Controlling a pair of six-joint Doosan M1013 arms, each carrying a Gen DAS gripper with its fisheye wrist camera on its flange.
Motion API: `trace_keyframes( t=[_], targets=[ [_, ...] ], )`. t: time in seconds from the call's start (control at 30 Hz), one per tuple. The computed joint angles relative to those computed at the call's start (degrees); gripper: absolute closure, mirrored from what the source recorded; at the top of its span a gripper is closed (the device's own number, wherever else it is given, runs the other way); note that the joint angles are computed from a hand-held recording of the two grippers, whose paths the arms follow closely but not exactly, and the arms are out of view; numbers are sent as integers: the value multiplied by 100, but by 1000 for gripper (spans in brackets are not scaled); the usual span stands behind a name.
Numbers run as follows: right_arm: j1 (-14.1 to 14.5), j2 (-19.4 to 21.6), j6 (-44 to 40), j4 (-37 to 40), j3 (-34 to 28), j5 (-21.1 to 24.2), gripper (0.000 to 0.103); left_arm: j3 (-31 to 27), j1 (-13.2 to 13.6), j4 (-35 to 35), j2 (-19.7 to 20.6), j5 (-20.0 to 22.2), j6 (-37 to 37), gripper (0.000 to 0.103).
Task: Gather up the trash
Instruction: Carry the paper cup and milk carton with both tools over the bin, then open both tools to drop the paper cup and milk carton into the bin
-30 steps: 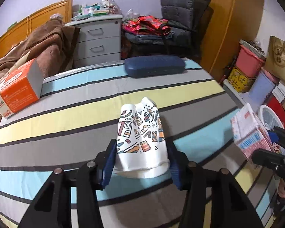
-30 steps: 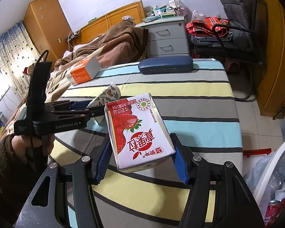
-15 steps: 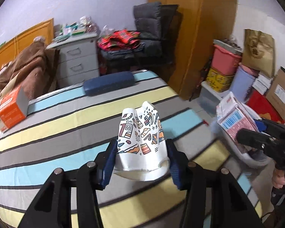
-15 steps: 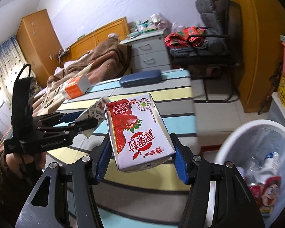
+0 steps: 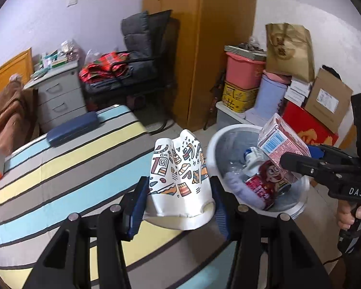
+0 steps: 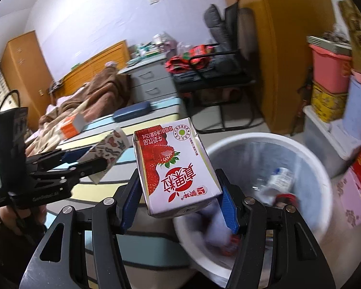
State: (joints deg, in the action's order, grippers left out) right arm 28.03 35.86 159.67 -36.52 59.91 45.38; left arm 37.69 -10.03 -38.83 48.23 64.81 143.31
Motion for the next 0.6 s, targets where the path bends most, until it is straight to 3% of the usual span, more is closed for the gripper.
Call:
trace_keyframes(
  t=[0.23, 0.47, 0.6],
  targets=[
    [-11, -140, 565, -260, 251, 542, 43, 365, -221, -141, -179, 154, 224, 50],
    [-72, -125, 561, -114, 267, 1056, 43, 539, -407, -72, -226, 357, 139, 48],
    [-116, -99, 505, 31, 261, 1172, 42, 605, -463, -103, -228, 489, 140, 40]
  ],
)
